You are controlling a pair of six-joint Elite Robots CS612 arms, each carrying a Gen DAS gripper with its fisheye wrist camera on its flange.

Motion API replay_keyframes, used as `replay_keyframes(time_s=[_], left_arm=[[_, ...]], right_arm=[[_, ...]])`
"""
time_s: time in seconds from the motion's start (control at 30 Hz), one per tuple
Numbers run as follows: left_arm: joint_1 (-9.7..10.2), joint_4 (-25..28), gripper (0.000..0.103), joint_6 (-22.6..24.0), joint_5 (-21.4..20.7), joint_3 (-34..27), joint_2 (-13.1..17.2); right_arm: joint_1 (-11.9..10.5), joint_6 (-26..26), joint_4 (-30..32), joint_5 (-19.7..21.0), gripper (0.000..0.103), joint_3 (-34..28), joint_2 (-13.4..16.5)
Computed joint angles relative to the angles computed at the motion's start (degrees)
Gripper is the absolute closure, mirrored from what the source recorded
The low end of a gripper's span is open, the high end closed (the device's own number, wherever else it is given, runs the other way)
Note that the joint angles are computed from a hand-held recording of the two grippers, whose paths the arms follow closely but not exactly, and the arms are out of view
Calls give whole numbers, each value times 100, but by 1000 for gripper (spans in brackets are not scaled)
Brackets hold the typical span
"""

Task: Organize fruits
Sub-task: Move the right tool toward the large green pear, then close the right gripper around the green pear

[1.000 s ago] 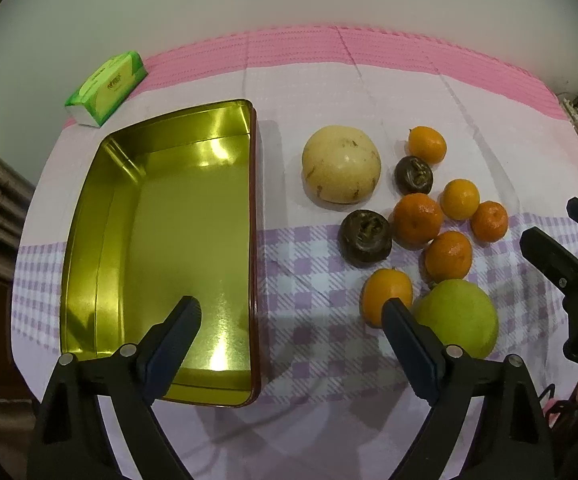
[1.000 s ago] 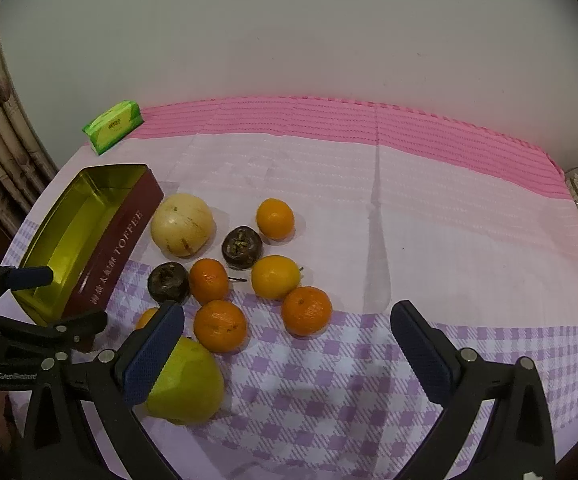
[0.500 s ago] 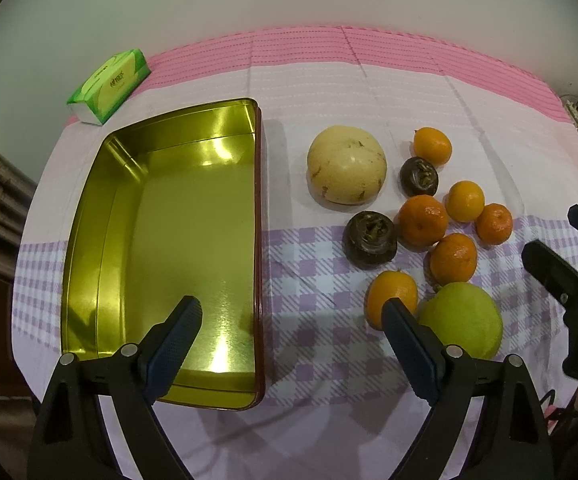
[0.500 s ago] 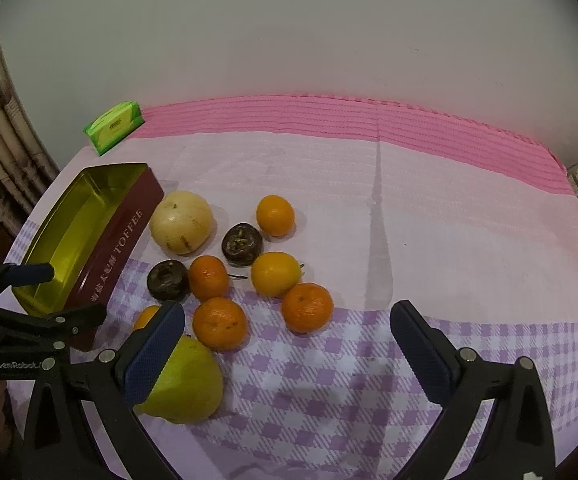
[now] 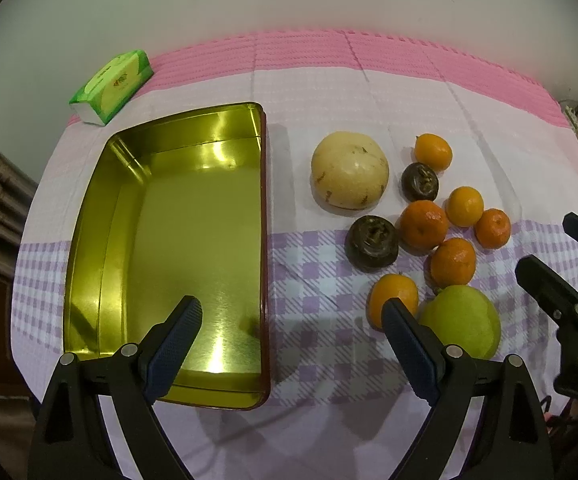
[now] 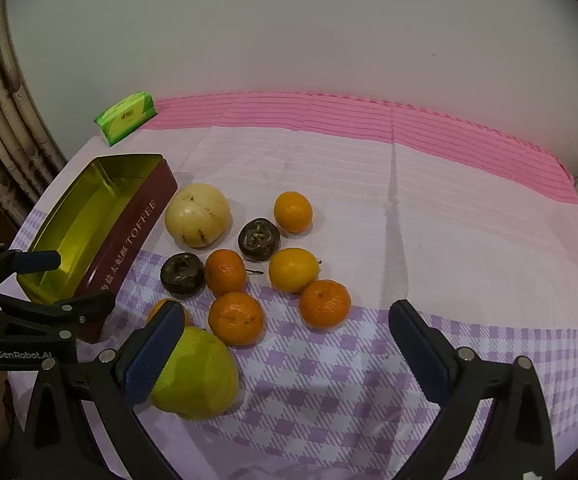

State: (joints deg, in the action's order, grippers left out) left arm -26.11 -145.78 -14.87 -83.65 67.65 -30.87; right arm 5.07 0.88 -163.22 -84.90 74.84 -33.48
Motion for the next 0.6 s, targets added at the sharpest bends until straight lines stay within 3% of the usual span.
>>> replay_keyframes(time_s=[0.27,0.6], left_arm=[[20,-61,11,-6,45,15,-7],[67,-194,11,-91,176,108,-72]], right_arm=[[40,-176,138,196,3,67,-71],[145,-540,740,434,14,105,-87]])
